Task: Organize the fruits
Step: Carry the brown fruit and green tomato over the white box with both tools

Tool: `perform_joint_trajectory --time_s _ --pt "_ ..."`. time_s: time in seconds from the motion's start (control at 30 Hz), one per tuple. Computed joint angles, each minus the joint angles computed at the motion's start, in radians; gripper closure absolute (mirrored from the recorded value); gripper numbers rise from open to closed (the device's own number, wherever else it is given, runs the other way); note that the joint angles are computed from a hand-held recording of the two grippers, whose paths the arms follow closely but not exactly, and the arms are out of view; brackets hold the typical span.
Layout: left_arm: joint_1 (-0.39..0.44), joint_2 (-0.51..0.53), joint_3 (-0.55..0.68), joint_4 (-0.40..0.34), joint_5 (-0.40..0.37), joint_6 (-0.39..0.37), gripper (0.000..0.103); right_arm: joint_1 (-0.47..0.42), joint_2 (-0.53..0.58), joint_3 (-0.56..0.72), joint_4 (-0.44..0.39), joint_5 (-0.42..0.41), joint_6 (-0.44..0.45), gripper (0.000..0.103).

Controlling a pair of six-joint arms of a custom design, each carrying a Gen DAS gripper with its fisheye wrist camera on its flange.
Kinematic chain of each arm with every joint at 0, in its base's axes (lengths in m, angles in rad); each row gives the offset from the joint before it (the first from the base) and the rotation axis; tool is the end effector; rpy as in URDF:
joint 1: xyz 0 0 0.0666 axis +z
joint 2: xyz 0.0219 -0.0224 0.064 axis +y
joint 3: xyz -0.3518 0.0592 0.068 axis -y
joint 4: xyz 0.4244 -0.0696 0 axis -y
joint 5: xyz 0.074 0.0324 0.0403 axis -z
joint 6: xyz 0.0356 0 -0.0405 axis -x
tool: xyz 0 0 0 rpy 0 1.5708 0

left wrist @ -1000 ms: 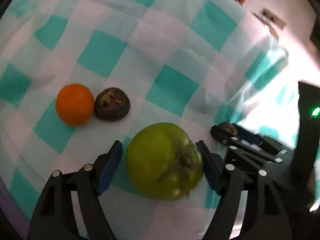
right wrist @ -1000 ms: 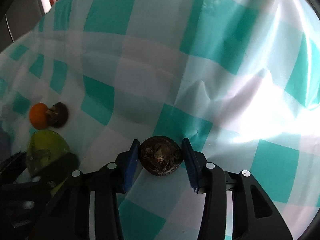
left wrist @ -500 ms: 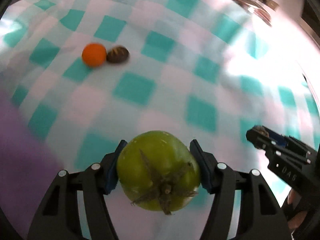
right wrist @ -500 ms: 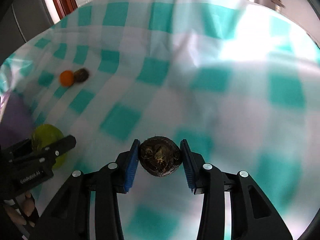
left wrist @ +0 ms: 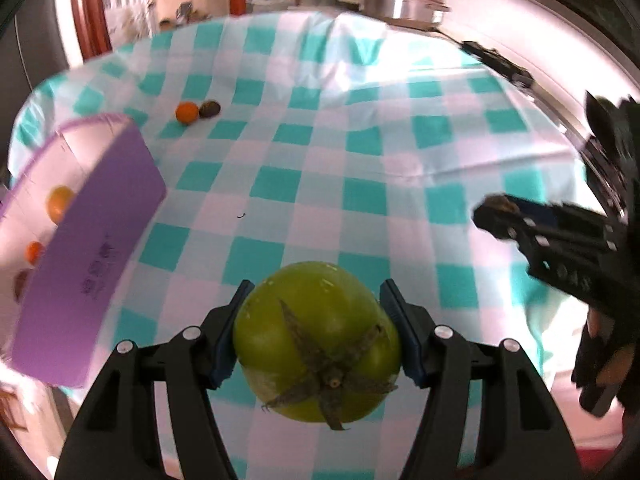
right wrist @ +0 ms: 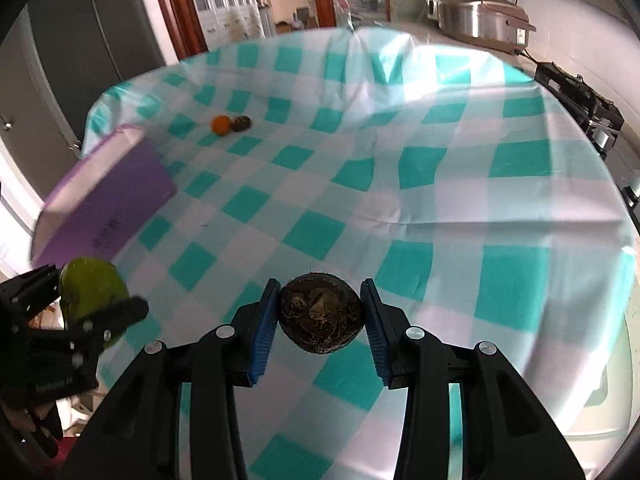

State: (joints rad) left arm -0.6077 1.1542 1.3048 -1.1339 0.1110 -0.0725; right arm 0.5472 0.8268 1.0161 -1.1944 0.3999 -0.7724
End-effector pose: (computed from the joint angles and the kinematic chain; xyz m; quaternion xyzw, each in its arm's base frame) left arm 0.3438 -0.2444 0.4523 0.3339 0.8956 -0.1276 0.2648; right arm 0.2701 0.1479 0.4251 0.1608 0.9289 0.0170 0.3330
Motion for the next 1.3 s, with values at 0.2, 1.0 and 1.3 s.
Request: perform_joint_trajectory --time_s 0.2,1.0,1.3 --pt "0.01 -0.091 -0.015 -0.034 -0.018 -0.031 0.039 0.118 -0.004 0.043 -0.013 0.077 -0.039 0.063" --pt "0.581 0.057 0.193 -0.149 0.353 -0.642 0.039 0.291 0.575 0.554 0.003 0.202 -0.284 0.063" --pt "0.734 0.251 0.348 -0.232 0.368 -0.72 0.039 0.309 0.901 0.964 -0.111 0.147 -0.214 0.063"
